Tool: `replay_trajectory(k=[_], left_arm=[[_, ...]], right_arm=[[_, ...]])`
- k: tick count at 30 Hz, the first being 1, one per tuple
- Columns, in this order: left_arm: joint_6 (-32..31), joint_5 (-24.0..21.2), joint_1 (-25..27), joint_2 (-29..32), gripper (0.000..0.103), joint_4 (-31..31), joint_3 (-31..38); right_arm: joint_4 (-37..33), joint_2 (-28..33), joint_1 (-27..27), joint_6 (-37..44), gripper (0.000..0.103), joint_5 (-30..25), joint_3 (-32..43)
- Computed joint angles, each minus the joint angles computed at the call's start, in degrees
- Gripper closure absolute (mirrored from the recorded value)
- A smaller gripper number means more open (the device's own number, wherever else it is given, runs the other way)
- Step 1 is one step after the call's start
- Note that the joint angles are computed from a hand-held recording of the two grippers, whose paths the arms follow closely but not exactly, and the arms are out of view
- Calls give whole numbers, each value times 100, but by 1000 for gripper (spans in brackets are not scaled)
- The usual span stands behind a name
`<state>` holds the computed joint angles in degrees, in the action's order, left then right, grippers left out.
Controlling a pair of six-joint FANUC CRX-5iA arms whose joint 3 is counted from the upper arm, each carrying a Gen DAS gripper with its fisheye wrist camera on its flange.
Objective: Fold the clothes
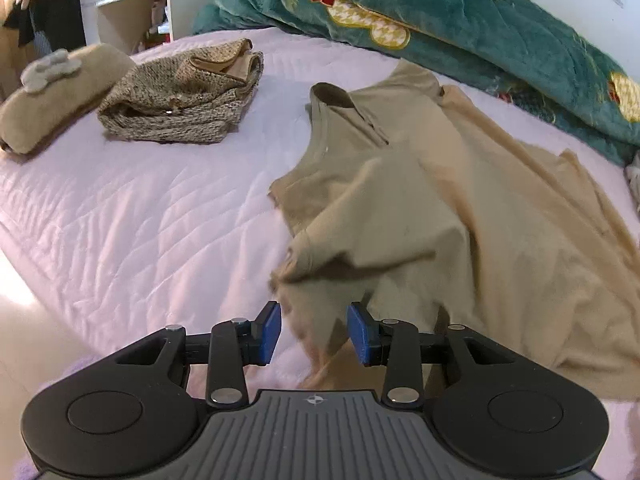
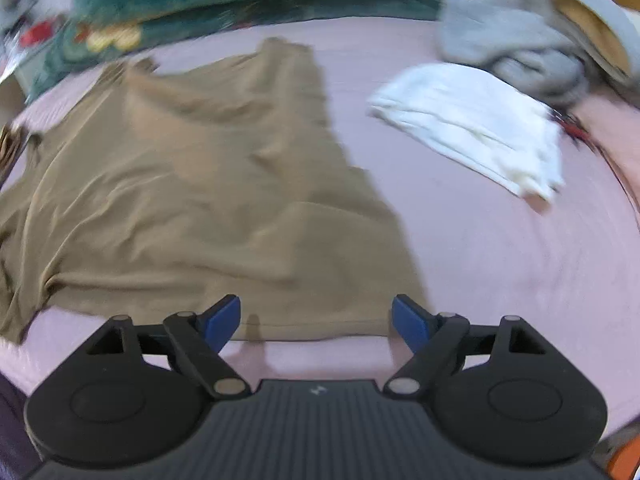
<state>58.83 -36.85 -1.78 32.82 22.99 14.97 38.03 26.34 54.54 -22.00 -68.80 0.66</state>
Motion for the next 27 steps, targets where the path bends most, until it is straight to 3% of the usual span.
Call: replay_trajectory(k=[2, 4, 7, 8, 13, 15, 16, 17, 18, 20, 23, 27], left_arm=[[140, 60, -30, -39, 63, -240, -33], [622, -211, -84, 93, 61, -661, 279], [1047, -868, -63, 442, 58, -698, 746], [1039, -819, -67, 451, 53, -639, 707], [906, -555, -241, 492, 48, -710, 686], [591, -320, -257, 451, 54, -417, 484], [330, -207, -249, 417, 67, -170, 340], [103, -172, -238, 395, 81, 62, 240], [-64, -154, -235, 371, 86, 225, 161], [-350, -86, -229, 309, 92, 518, -20], [-658, 46, -173, 170, 94, 927, -332], [-910, 124, -67, 80, 95, 1186, -473]], right_arm=[[-4, -11, -14, -67, 18, 19, -152], [-99, 21, -96, -11, 17, 288, -231], [-120, 201, -143, 107, 0, 403, -155], [-105, 251, -131, 138, 0, 397, -116], [-123, 436, -91, 430, 1, 186, 155], [-58, 452, -55, 390, 18, 95, 167], [-14, 439, -28, 435, 31, 70, 165], [13, 395, -21, 459, 58, 146, 142], [1, 373, -15, 522, 68, 183, 161], [-43, 386, -21, 711, 72, 170, 210], [-16, 320, -4, 542, 90, 230, 136], [-292, 402, 56, 897, 94, -47, 409]])
